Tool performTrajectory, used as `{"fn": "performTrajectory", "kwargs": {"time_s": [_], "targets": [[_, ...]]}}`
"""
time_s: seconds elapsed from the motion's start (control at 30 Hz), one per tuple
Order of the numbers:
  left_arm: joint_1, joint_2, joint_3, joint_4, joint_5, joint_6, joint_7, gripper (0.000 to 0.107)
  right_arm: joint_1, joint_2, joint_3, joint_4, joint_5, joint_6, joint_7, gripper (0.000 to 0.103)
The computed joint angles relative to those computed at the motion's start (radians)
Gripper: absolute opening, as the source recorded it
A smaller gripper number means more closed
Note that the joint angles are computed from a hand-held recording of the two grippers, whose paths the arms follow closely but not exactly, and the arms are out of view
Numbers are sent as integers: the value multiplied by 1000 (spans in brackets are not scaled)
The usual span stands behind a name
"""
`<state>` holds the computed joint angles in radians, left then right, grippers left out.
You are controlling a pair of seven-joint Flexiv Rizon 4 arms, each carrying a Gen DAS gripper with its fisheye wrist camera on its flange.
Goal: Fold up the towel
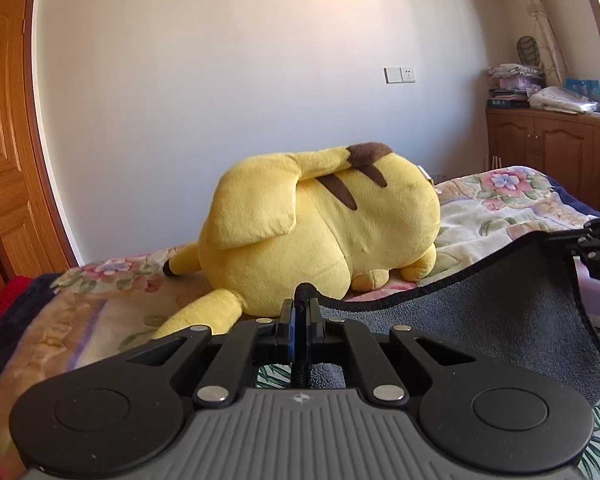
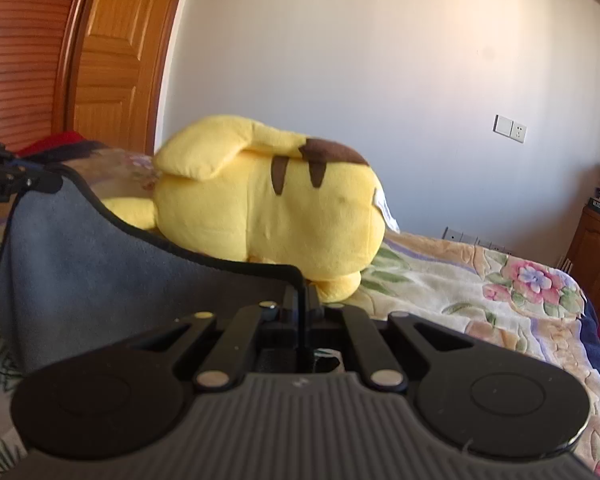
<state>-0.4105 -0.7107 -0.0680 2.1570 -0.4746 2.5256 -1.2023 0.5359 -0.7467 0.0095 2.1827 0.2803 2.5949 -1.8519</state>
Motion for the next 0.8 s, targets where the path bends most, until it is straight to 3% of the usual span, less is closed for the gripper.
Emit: {"fn": "performTrajectory", "kwargs": {"time_s": [0.5, 0.8], "targets": [[25, -131, 4, -94, 14, -38, -25, 0, -30, -125, -14, -94, -56, -56, 55, 4], [-9, -162, 21, -137, -62, -75, 23, 0, -21, -175, -29, -126, -46, -55, 73, 5]]}}
